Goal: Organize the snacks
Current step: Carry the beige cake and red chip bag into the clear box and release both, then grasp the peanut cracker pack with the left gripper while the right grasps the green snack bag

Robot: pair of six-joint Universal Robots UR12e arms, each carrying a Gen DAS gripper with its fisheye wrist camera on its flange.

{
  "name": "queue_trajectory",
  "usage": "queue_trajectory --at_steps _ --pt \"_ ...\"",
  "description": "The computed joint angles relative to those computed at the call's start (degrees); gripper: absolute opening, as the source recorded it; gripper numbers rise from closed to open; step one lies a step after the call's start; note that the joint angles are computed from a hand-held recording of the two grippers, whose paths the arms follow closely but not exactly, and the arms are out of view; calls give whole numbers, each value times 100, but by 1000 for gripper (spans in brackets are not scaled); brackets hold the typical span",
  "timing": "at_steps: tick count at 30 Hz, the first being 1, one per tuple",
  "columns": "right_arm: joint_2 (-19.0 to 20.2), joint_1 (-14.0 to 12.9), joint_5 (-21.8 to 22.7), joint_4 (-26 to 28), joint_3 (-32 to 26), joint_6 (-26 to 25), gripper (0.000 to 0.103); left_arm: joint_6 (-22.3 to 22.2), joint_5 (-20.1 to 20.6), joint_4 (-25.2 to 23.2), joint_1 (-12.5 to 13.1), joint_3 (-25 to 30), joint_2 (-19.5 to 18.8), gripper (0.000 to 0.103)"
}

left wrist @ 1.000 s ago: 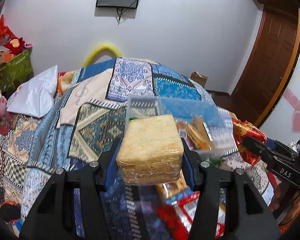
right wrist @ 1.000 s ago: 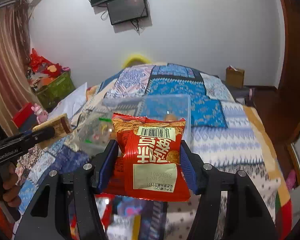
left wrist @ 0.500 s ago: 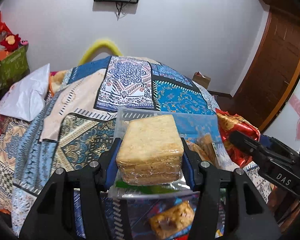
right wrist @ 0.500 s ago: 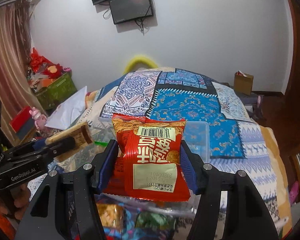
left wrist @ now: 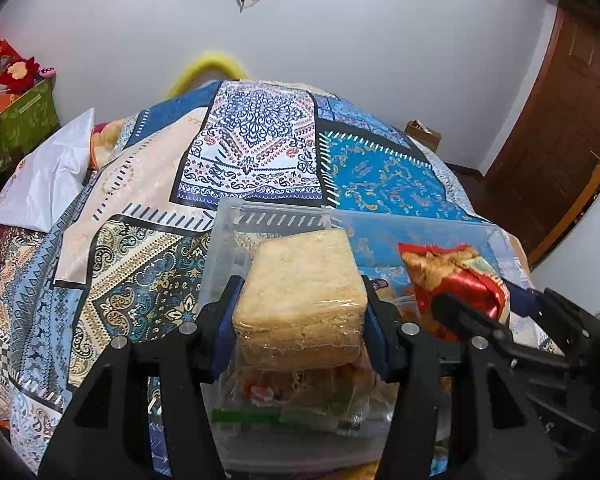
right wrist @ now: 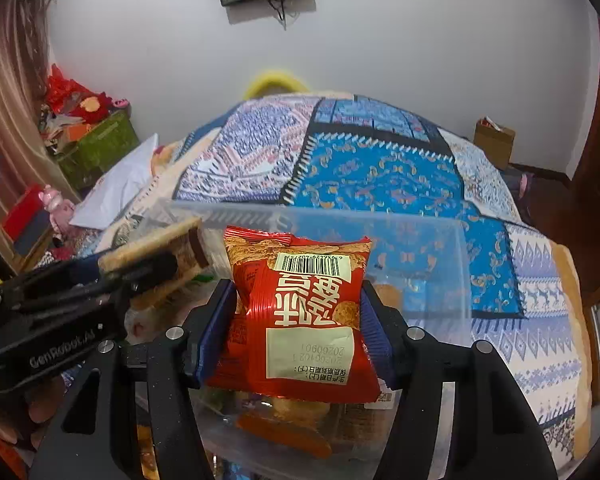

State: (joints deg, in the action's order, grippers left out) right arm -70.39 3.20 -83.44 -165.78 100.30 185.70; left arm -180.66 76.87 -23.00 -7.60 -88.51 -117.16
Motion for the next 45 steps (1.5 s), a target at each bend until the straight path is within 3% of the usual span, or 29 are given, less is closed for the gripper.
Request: queue_trajectory --at_steps 7,13,18,29,31,34,39,45 --pt "24 -69 138 170 -15 120 60 186 152 -120 -69 53 -25 54" --pt "-65 -64 57 321 19 86 61 184 -110 -275 3 -24 131 55" --pt "-254 -117 167 128 167 157 61 207 -288 -180 57 -199 352 55" --pt "-730 -86 -33 -323 581 -1 63 496 -467 110 145 -801 940 62" --pt "-797 -90 -53 -368 682 -8 71 568 -460 108 152 -932 1024 64" --pt "-871 -89 -123 -488 841 17 75 663 -462 13 155 -1089 1097 65" --pt "-927 -76 -152 -376 1051 -55 75 832 -453 -374 141 -1238 1101 65" --pt "-806 -69 -99 19 1100 -69 75 812 -413 -493 140 -1346 1025 66"
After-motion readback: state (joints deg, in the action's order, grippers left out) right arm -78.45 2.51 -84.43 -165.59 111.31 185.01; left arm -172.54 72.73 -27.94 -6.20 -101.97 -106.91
